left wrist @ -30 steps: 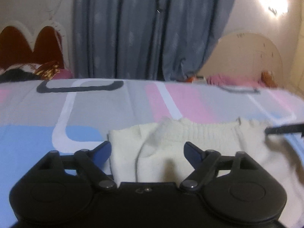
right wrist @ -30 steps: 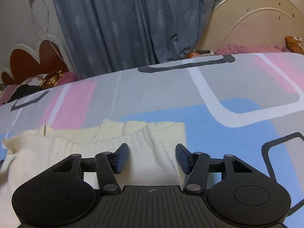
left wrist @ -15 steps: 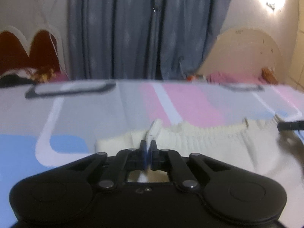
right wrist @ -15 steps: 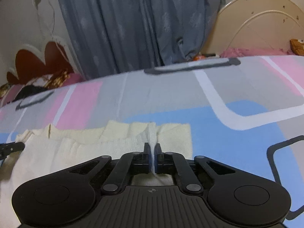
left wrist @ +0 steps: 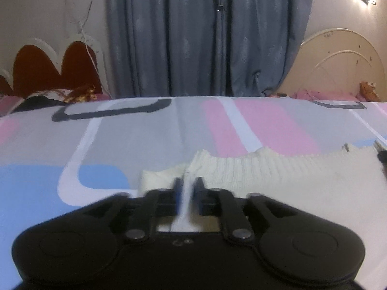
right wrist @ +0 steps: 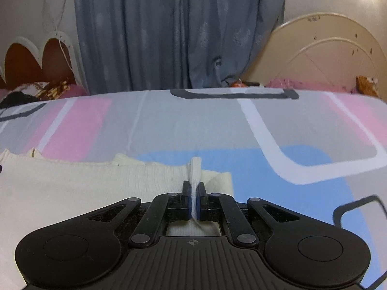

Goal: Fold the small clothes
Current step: 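Open both tools and release the sweater folded in half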

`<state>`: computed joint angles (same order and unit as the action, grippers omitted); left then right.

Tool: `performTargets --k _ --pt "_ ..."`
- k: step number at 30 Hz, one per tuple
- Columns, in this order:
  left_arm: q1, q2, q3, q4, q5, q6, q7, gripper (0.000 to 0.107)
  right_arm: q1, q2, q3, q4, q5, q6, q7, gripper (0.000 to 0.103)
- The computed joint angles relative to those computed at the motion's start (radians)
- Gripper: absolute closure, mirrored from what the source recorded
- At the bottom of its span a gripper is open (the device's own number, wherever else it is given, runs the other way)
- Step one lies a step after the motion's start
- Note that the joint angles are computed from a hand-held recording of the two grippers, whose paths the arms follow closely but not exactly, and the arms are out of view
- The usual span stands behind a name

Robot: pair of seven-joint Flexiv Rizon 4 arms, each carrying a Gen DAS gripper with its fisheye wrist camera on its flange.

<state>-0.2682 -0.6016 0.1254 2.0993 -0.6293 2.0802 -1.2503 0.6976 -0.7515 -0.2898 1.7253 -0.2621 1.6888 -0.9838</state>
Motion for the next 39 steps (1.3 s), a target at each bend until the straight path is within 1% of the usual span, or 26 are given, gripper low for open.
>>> performTargets --k 1,2,3,4,5,6,8,9,10,12,14,17,18,19,20,21,24,25,27,29,30,31,33,35,37,39 --pt "0.009 0.014 -0.007 0.012 0.004 0.002 -0.014 0.073 -0.010 0.011 0.012 0.009 0.005 0.002 0.002 0.095" --pt "0.021 0.032 -0.014 0.034 0.016 0.008 -0.029 0.060 -0.018 0.022 0.021 0.018 0.016 0.007 0.010 0.090" --pt "0.015 0.046 -0.010 0.047 0.010 0.011 -0.033 0.046 -0.012 0.034 0.013 0.036 0.031 0.024 0.022 0.082" --pt "0.019 0.061 -0.014 0.061 0.016 0.021 -0.043 0.041 0.005 0.044 -0.007 0.052 0.045 0.043 0.028 0.079" --pt "0.038 0.079 -0.031 0.083 0.046 0.040 -0.066 0.040 0.028 0.056 -0.032 0.070 0.059 0.051 0.032 0.079" --pt "0.048 0.096 -0.042 0.098 0.068 0.043 -0.074 0.040 0.034 0.072 -0.031 0.086 0.067 0.058 0.029 0.079" --pt "0.064 0.136 -0.065 0.124 0.108 0.021 -0.087 0.037 0.003 0.103 0.024 0.101 0.060 0.064 0.003 0.079" --pt "0.079 0.152 -0.085 0.135 0.140 0.009 -0.103 0.035 0.006 0.115 0.035 0.109 0.054 0.064 -0.012 0.079" --pt "0.083 0.158 -0.095 0.139 0.164 0.006 -0.114 0.035 0.010 0.124 0.044 0.118 0.052 0.071 -0.025 0.079" --pt "0.069 0.160 -0.103 0.134 0.192 -0.012 -0.117 0.034 -0.005 0.139 0.097 0.125 0.047 0.070 -0.045 0.079" --pt "0.040 0.145 -0.096 0.117 0.205 -0.029 -0.105 0.034 -0.025 0.141 0.159 0.120 0.036 0.051 -0.056 0.079" --pt "-0.047 0.116 -0.039 0.103 0.160 -0.051 -0.059 0.034 -0.040 0.134 0.215 0.113 0.013 0.018 -0.067 0.079" --pt "-0.085 0.105 -0.007 0.102 0.129 -0.064 -0.033 0.035 -0.023 0.134 0.203 0.121 0.005 0.012 -0.068 0.079" --pt "-0.096 0.099 -0.002 0.107 0.090 -0.080 -0.001 0.035 0.006 0.133 0.170 0.136 -0.001 0.013 -0.068 0.079" --pt "-0.079 0.100 -0.001 0.118 0.117 -0.087 -0.025 0.034 0.035 0.133 0.133 0.151 -0.004 0.017 -0.066 0.079" --pt "-0.041 0.105 -0.016 0.138 0.166 -0.063 -0.070 0.034 0.066 0.134 0.090 0.170 0.001 0.032 -0.062 0.079" --pt "-0.016 0.132 -0.021 0.177 0.153 -0.051 -0.072 0.034 0.137 0.143 -0.021 0.217 0.050 0.046 -0.036 0.079" --pt "-0.024 0.137 -0.010 0.184 0.144 -0.052 -0.066 0.034 0.146 0.147 -0.042 0.229 0.066 0.046 -0.028 0.079" --pt "-0.019 0.153 -0.009 0.199 0.139 -0.060 -0.069 0.034 0.134 0.154 -0.041 0.242 0.082 0.048 -0.045 0.079" --pt "-0.051 0.164 0.010 0.202 0.096 -0.081 -0.065 0.035 0.199 0.157 -0.118 0.263 0.078 0.046 -0.043 0.079" --pt "-0.089 0.169 0.035 0.199 0.054 -0.097 -0.053 0.036 0.213 0.163 -0.131 0.268 0.083 0.037 -0.042 0.079" --pt "-0.132 0.173 0.061 0.195 0.011 -0.109 -0.038 0.036 0.221 0.171 -0.133 0.273 0.091 0.031 -0.033 0.079" --pt "-0.169 0.190 0.071 0.199 -0.027 -0.116 -0.029 0.035 0.203 0.196 -0.095 0.280 0.094 0.038 -0.023 0.079" --pt "-0.174 0.208 0.056 0.205 -0.030 -0.119 -0.027 0.035 0.183 0.218 -0.055 0.292 0.090 0.059 -0.033 0.079" --pt "-0.153 0.220 0.026 0.212 -0.008 -0.111 -0.042 0.034 0.167 0.231 -0.018 0.289 0.084 0.062 -0.047 0.079" --pt "-0.141 0.229 0.003 0.219 0.006 -0.112 -0.059 0.033 0.134 0.242 0.042 0.284 0.083 0.059 -0.048 0.079"
